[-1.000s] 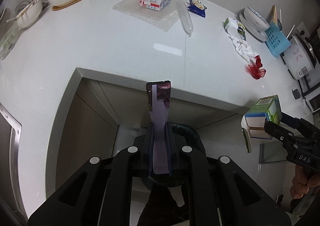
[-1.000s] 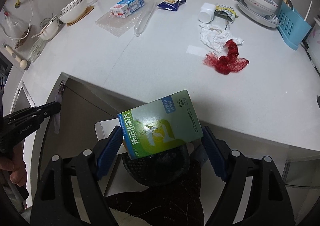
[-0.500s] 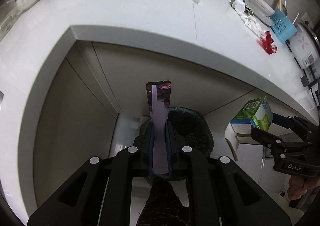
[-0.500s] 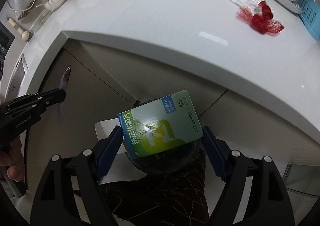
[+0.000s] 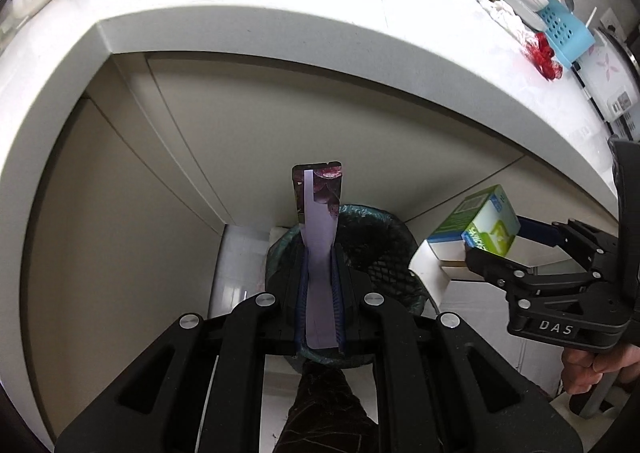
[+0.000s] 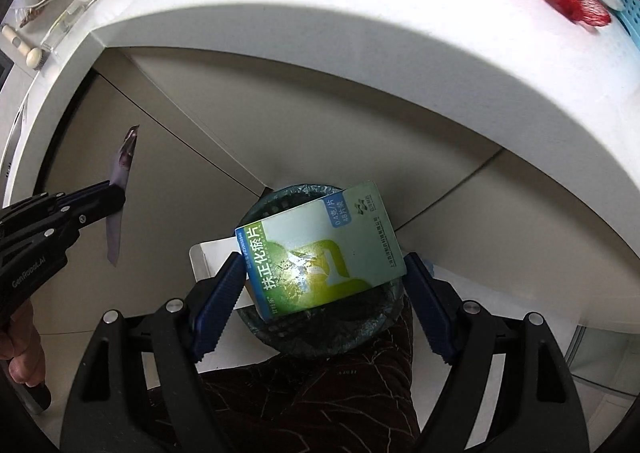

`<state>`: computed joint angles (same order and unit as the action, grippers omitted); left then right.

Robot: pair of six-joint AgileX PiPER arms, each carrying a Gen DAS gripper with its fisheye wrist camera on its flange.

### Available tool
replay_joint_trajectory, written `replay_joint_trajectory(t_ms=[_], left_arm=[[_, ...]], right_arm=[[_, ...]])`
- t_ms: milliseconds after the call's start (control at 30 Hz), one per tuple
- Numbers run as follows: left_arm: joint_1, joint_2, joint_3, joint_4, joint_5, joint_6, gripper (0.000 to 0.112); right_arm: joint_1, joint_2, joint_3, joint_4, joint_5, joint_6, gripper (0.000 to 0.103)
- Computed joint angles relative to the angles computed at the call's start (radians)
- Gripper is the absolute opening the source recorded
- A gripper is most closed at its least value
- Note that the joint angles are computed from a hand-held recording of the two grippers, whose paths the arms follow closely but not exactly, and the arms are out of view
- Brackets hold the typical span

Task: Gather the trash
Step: 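Open the right tool to drop the green box into the wastebasket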

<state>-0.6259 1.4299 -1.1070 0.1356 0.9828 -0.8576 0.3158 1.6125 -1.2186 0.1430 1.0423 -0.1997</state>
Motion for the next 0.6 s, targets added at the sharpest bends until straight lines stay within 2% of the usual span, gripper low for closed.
replay_joint_trajectory(t_ms=[167, 367, 600], left_arm=[[-0.008, 0.007, 0.030, 0.008, -0.030, 0.003, 0.010], [-0.018, 0.016, 0.028, 0.007, -0.018, -0.005, 0.010], [-0.018, 0.037, 0.001, -0.006, -0.001, 0.000, 0.010]], right_arm=[[0.020, 0.027, 0.023, -0.004, -0.044, -0.007, 0.077], [0.035, 0.030, 0.058, -0.001, -0.068, -0.011, 0.077], [0.016, 0.059, 0.022, -0.002, -0.053, -0.035, 0.078]])
